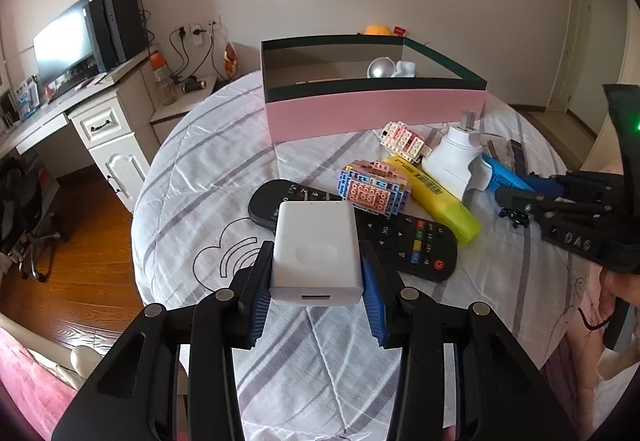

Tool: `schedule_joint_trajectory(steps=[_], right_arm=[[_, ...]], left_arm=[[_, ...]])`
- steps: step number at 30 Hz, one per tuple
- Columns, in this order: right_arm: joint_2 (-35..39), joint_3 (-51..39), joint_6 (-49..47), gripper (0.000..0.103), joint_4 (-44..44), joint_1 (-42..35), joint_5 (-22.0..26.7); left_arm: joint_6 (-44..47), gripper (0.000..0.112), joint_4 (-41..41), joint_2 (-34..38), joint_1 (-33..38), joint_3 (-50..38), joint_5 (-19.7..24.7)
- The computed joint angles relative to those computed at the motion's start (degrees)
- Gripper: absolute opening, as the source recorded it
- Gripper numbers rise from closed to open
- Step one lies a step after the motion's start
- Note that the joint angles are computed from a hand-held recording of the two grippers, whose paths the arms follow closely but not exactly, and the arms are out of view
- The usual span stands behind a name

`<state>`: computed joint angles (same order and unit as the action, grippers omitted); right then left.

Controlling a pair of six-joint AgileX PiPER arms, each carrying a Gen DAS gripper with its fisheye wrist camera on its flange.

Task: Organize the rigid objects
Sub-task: 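Lift the charger with the left tool while the right tool grasps the blue stapler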

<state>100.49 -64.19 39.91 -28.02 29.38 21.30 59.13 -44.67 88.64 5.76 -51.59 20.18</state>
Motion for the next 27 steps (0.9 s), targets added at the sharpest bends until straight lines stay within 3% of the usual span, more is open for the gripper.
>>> schedule_joint_trajectory(steps=[4,8,12,19,27], right_arm=[[2.02,-1.27,-1.31,0.025,1.55,-0.5,0.06],[1.07,-0.2,-1.51,0.014,1.37,-0.95,-1.32],[-1.33,1.74,-4.37,0.013,4.49,-1.73,-2.94],[-6.55,3.74,-0.44,0.013,0.04,-1.6,-3.42],[-7.5,3.46,-6.74,0.013,5.27,-2.74,-4.1]], left_arm=[[1.62,0.041,-1.81,0.73,-0.15,-0.2,0.62],[1.3,0.041,-2.0,0.66,-0.23,-0.21,0.59],[2.5,0.041,-3.48,-0.5,-0.01,0.05,0.78],[-0.05,0.041,-2.0,-2.28,-1.12,-0.97,0.72],[-3.49,0.041,0.4,-3.53,-2.33,-2.01,0.92]])
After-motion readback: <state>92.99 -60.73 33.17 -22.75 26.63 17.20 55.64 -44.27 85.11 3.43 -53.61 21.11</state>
